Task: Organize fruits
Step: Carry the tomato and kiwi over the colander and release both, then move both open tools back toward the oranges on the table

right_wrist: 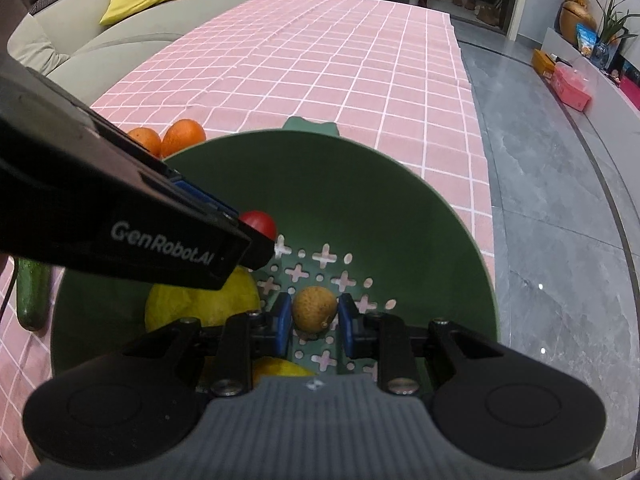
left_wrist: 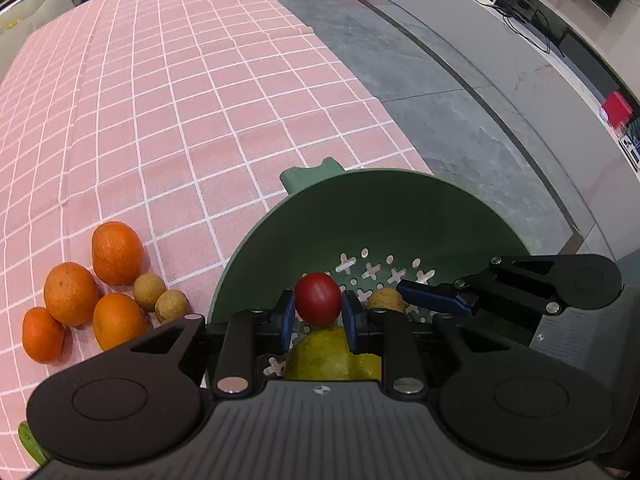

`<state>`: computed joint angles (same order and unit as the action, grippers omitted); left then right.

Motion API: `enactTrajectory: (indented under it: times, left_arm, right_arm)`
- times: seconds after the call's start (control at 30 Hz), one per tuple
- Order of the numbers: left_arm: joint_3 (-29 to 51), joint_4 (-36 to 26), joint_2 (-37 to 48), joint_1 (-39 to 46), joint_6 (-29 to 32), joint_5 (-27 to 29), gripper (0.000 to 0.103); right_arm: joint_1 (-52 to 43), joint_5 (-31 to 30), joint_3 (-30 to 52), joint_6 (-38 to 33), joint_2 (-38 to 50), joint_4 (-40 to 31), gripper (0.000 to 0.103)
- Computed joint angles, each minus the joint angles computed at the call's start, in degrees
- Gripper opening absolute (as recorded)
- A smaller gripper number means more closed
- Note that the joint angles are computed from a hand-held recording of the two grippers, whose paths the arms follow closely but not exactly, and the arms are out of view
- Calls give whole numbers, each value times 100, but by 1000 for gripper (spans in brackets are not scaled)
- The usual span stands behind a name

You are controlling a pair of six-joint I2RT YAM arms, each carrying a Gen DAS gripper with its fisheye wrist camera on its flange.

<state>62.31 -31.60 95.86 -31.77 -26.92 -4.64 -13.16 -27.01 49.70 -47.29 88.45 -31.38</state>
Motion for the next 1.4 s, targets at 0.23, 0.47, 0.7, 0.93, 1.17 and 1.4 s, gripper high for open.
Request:
enactTrajectory:
  times: [0.23, 0.47, 0.7, 0.93, 1.17, 1.4]
  left_arm:
    - [-233, 193, -194, -11, -46, 91, 40]
    - [-502, 253, -783, -51, -312, 215, 42]
    - [-686, -153, -1800, -220, -751, -382, 42]
    - [-1174, -448, -3122, -341, -1137, -1286, 43]
    - [-1656, -1178, -4187, -63, -1426, -1442, 43]
    - [-1913, -1946, -4806, 42, -1427, -1809, 43]
  right_arm:
    - [4, -50, -45, 37, 2, 119, 22]
    - [-133, -191, -182, -27, -345, 65, 23]
    - [-383, -564, -383, 195, -1102, -67, 35]
    - [-699, -1268, -471, 705, -1879, -598, 40]
    - [-475, -1590, -563, 861, -2519, -1148, 40]
    - [128, -1575, -677, 1077, -2937, -1393, 40]
